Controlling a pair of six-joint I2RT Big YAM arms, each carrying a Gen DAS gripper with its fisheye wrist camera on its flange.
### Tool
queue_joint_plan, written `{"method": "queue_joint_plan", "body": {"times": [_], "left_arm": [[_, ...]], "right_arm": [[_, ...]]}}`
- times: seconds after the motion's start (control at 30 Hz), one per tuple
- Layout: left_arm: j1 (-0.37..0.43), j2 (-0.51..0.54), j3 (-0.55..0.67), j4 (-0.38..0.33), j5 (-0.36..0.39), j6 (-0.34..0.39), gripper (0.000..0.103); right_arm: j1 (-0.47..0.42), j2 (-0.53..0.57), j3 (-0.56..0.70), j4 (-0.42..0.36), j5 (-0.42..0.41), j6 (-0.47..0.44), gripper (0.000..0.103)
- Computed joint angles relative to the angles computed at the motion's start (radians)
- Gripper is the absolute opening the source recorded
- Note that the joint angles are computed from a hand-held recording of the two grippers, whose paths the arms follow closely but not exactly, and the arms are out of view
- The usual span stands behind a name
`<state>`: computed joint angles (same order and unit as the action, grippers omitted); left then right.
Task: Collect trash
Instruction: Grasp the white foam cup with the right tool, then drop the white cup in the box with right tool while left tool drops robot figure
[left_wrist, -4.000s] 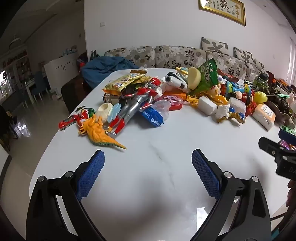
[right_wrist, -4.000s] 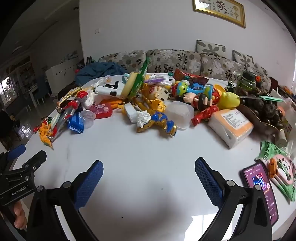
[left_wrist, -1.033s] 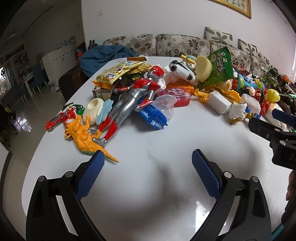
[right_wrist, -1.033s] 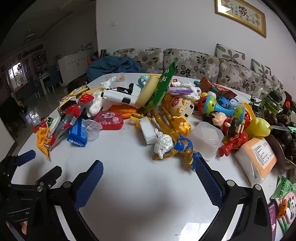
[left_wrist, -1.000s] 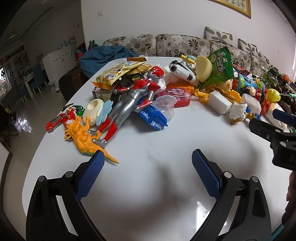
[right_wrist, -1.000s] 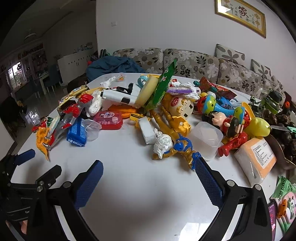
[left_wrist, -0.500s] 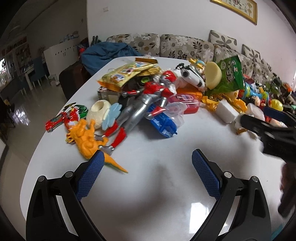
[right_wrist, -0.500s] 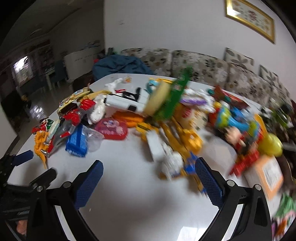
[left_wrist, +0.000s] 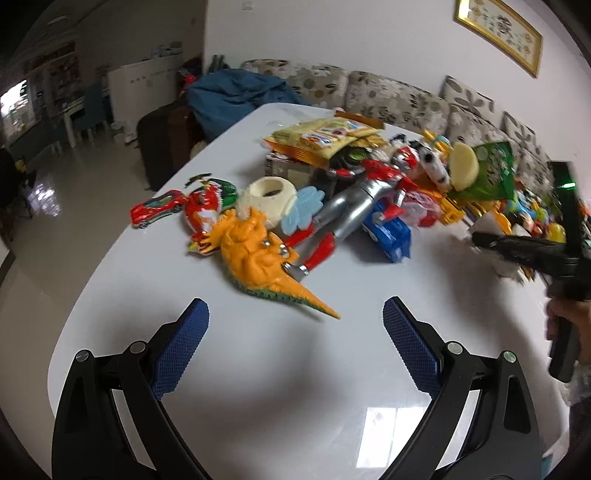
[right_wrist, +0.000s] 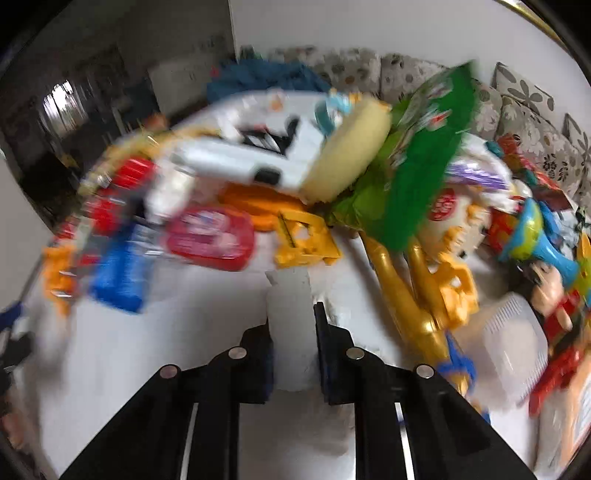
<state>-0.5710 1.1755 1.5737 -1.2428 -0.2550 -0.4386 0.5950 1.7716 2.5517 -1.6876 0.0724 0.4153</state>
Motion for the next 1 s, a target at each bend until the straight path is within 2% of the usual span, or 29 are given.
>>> {"method": "queue_joint_plan", "body": {"times": [0.07,0.17,0.23,0.3,0.37,0.47,0.5,0.53,0.57,0.6,0.63,0.67,0.8,0.9,1.0], "left_arm": [[-0.006,-0.008,-0.014,0.04,0.017,0.039,0.093],[-0.023,0.034,0.016,0.114,0.006,0.131,0.093],[-0.03,0.115,0.099,0.093,-0.018,0.186,0.093],[-0.024,0.186,0.176,0.082,0.021,0.231,0.093],[-0.014,0.281,0.274,0.05,0.028,0.284,0.093],[0.012,0.393,0.373,-0.028,0.07,0.298,0.092],[0.014,0.405,0.371,-0.016,0.049,0.298,0.079],[0.018,0.393,0.355,0.012,0.071,0.305,0.05],[0.023,0.381,0.349,0.026,0.101,0.305,0.045],[0.027,0.379,0.364,0.003,0.122,0.281,0.037],[0.029,0.346,0.352,0.008,0.141,0.245,0.034],[0.022,0.316,0.333,0.025,0.146,0.245,0.033],[-0.099,0.111,0.221,0.116,0.043,0.364,0.026],[-0.177,0.005,0.19,0.133,0.006,0.379,0.025],[-0.274,-0.104,0.148,0.116,-0.054,0.352,0.025]], "right_arm": [[0.028,-0.146,-0.172,0.124,-0.031,0.018,0.018],[0.089,-0.296,-0.329,0.193,0.011,0.051,0.019],[0.114,-0.365,-0.402,0.21,0.022,0.092,0.02],[0.13,-0.419,-0.458,0.224,0.039,0.123,0.02],[0.154,-0.461,-0.511,0.237,0.058,0.16,0.02],[0.171,-0.512,-0.57,0.259,0.059,0.207,0.021],[0.177,-0.521,-0.583,0.264,0.062,0.217,0.021],[0.18,-0.526,-0.592,0.27,0.061,0.223,0.021],[0.185,-0.532,-0.6,0.272,0.067,0.227,0.021],[0.192,-0.531,-0.604,0.274,0.079,0.227,0.021],[0.202,-0.534,-0.605,0.274,0.09,0.227,0.021],[0.214,-0.538,-0.608,0.278,0.101,0.225,0.021],[0.279,-0.545,-0.597,0.28,0.169,0.221,0.021],[0.34,-0.55,-0.565,0.274,0.228,0.232,0.021],[0.425,-0.561,-0.544,0.265,0.291,0.26,0.021]]}}
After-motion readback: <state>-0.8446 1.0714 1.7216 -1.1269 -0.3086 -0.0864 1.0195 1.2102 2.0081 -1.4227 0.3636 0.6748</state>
